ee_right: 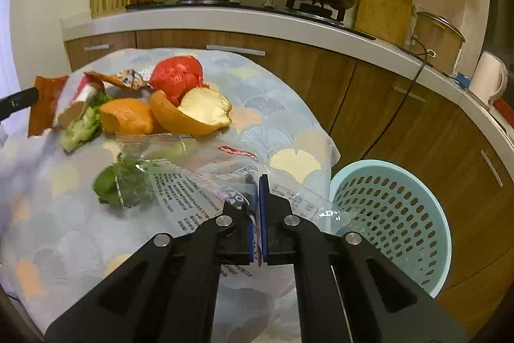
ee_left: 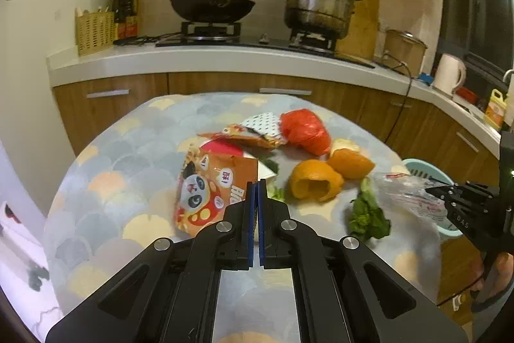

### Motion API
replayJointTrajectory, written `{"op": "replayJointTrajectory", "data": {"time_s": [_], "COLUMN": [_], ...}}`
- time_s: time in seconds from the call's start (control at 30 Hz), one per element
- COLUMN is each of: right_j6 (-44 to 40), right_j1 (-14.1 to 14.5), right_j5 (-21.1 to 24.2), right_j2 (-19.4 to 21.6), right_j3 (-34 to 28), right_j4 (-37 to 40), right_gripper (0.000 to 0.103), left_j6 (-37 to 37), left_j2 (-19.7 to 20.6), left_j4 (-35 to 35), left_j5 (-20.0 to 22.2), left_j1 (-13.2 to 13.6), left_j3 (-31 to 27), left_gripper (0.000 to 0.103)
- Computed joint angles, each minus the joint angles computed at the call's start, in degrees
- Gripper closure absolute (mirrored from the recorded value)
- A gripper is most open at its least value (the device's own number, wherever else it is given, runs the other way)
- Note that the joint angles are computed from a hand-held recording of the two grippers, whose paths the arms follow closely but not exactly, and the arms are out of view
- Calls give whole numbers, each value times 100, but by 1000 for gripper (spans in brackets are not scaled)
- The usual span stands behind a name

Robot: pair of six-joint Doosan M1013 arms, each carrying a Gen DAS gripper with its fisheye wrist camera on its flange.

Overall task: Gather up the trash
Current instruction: 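Grasp the panda snack wrapper with the left tool while the right tool carries the bag to the basket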

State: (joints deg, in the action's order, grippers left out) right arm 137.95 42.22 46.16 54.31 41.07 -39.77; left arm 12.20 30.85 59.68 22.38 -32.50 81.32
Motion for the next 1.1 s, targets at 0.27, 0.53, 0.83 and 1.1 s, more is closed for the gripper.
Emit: {"op": "replayJointTrajectory", "data": {"time_s": [0.27, 0.53, 0.83, 1.1], "right_j6": [923, 2026, 3313, 4063], "right_j1": [33, 42, -36, -216], "right_j5": [-371, -586, -493, -212], "right_j2": [-377, -772, -1133, -1328], "right_j3": [609, 1214, 1856, 2317], "right_j4": [-323, -1014, -1722, -1743], "right_gripper": [101, 101, 101, 101], "left_j6": [-259, -556, 358, 4098], "left_j2": [-99, -130, 20, 482], "left_j4": [441, 1048, 650, -2508], "left_j5": [-417, -798, -1123, -1365], "left_j1": [-30, -127, -270, -459], "left_j3": [118, 90, -254, -1174], "left_gripper": [103, 103, 103, 103]}}
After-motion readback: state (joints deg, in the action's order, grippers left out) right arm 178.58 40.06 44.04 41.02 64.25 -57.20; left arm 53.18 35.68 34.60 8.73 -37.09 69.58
